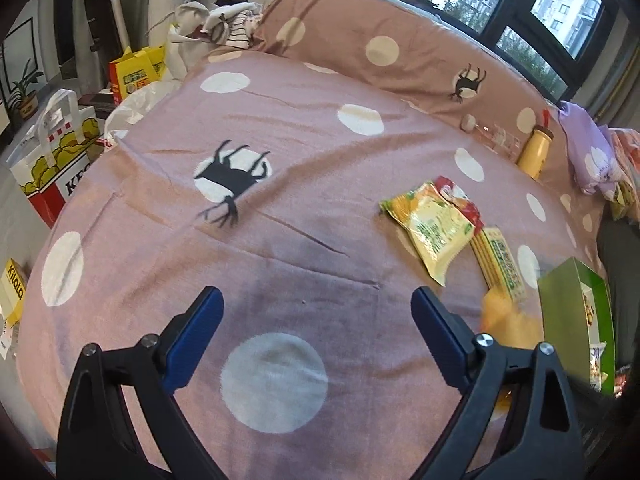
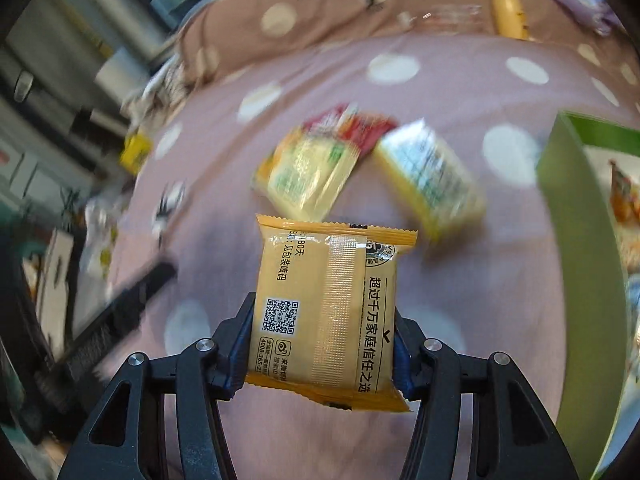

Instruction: Organize snacks

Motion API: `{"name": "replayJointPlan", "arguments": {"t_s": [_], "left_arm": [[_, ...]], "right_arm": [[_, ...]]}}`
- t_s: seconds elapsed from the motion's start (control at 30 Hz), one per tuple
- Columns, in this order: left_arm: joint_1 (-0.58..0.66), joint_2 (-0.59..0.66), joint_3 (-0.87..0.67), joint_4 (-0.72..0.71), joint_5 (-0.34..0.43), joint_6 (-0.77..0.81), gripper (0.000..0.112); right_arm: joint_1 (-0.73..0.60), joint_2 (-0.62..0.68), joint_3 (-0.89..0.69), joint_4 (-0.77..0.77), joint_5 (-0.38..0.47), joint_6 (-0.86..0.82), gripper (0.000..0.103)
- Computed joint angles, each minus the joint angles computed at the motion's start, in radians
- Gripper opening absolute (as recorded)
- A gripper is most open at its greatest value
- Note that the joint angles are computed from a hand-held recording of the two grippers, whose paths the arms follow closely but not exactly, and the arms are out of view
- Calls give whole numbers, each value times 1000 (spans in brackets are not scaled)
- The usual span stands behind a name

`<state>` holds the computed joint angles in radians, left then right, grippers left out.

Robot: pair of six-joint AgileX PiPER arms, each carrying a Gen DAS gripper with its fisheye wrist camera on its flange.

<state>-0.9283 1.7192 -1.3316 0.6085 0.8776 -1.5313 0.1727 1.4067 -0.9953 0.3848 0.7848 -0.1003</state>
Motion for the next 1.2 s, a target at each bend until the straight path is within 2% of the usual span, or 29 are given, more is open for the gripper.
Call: {"name": "replayJointPlan", "arguments": {"t_s": [0.1,0.2,0.23,0.27,0.3,0.33,0.43,0.53,0.63,0.67,0.73,0.8,0.87,0.93,0.97,1.1,1.2], "left_arm": [[-8,7,-11,-10,4,18,95],[-19,13,-19,-15,7,28,92],[-22,15,-20,-19,4,35,88],[-24,17,-21,-27,-2,51,76],[-25,21,-27,-46,-8,79,69],[-31,25,-32,-60,-12,86,69],[-27,10,-10,-127,-95,131,66],[-28,4,-3,-217,-184,199,65],[-40,29,-34,-301,-216,277,57],[-43,42,-49,-332,-218,299,51],[-39,66,-69,-410,-231,366,49],[-32,84,-80,-493,-257,441,42],[-38,99,-98,-517,-258,471,40],[-52,120,-132,-484,-220,455,38],[-59,135,-153,-469,-197,445,38],[-44,135,-135,-521,-210,494,36],[-47,138,-136,-518,-207,507,36]], "right_arm": [[19,-22,82,18,-21,-6,58],[-2,5,88,52,-21,-48,60],[-11,0,92,67,-23,-57,63],[-24,-14,100,81,-24,-68,70],[-40,-30,107,100,-30,-83,73],[-55,-52,120,117,-40,-98,76],[-105,-100,147,163,-43,-138,76],[-186,-114,162,261,-4,-230,76],[-239,-113,165,359,43,-329,76],[-257,-113,169,388,57,-360,74],[-298,-113,177,429,85,-415,67],[-340,-97,179,466,123,-461,61],[-377,-61,176,506,173,-502,53],[-391,-7,162,521,214,-513,46],[-390,4,159,523,217,-512,45],[-367,34,145,498,210,-484,45],[-365,61,134,516,235,-492,45]]}}
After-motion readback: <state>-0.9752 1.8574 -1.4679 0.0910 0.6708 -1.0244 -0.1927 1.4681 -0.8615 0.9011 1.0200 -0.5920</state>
